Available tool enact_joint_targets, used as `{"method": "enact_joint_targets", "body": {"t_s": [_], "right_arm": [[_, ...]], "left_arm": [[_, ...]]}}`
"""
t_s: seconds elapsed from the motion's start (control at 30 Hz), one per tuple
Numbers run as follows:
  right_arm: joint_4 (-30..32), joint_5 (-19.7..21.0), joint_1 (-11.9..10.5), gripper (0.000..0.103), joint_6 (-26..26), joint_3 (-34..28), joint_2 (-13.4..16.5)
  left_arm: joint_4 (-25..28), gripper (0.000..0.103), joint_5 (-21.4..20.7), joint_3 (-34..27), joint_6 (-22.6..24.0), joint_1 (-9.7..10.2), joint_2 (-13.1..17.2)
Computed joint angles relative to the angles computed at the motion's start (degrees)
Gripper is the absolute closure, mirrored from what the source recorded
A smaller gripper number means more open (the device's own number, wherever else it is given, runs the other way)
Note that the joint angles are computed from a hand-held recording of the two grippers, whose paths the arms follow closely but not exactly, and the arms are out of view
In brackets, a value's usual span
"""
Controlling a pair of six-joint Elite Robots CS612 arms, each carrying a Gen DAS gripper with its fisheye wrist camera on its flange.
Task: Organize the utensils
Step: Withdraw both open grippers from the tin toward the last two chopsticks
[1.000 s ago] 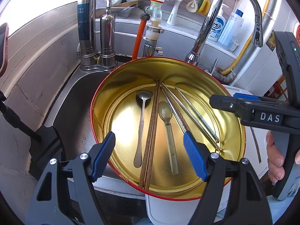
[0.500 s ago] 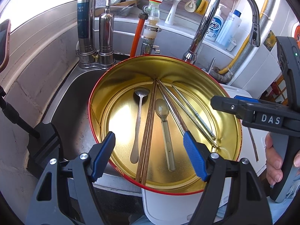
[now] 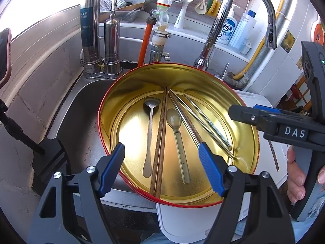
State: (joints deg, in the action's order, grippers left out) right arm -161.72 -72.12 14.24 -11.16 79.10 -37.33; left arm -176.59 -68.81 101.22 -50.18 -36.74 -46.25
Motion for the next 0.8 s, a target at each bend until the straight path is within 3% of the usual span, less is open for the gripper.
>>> {"method": "enact_joint_targets", "body": {"t_s": [0.13,0.27,0.4,0.6,0.73,0.8], "right_arm": [[-1.4,1.0,-0.3,0.014,0.3,1.0,-0.4],[-3.0,2.4,-1.0,0.014,-0.2,2.2,-0.9],[-5.6,4.4,-2.5,0.014,-0.7,3.6,-1.6],[-10.0,7.4,-6.4,0.013,-2.0,6.7,-2.6],[-12.2,6.5,-9.8,0.012,-1.8,8.4,-3.0],[-12.0,5.6,-11.4,0.012,-0.9,8.7,-2.9]], "left_arm": [[-1.0,0.029,1.1,0.3,0.7,-0.23,-0.1],[-3.3,0.029,4.5,0.5,-0.6,-0.96,-0.3],[-1.7,0.026,8.6,-0.7,-2.1,-2.19,-0.1],[-0.3,0.026,9.9,-5.5,-2.1,-4.11,1.8],[-2.1,0.021,7.5,-9.4,0.1,-5.18,3.9],[-0.5,0.021,6.6,-12.0,1.8,-5.67,5.1]]}}
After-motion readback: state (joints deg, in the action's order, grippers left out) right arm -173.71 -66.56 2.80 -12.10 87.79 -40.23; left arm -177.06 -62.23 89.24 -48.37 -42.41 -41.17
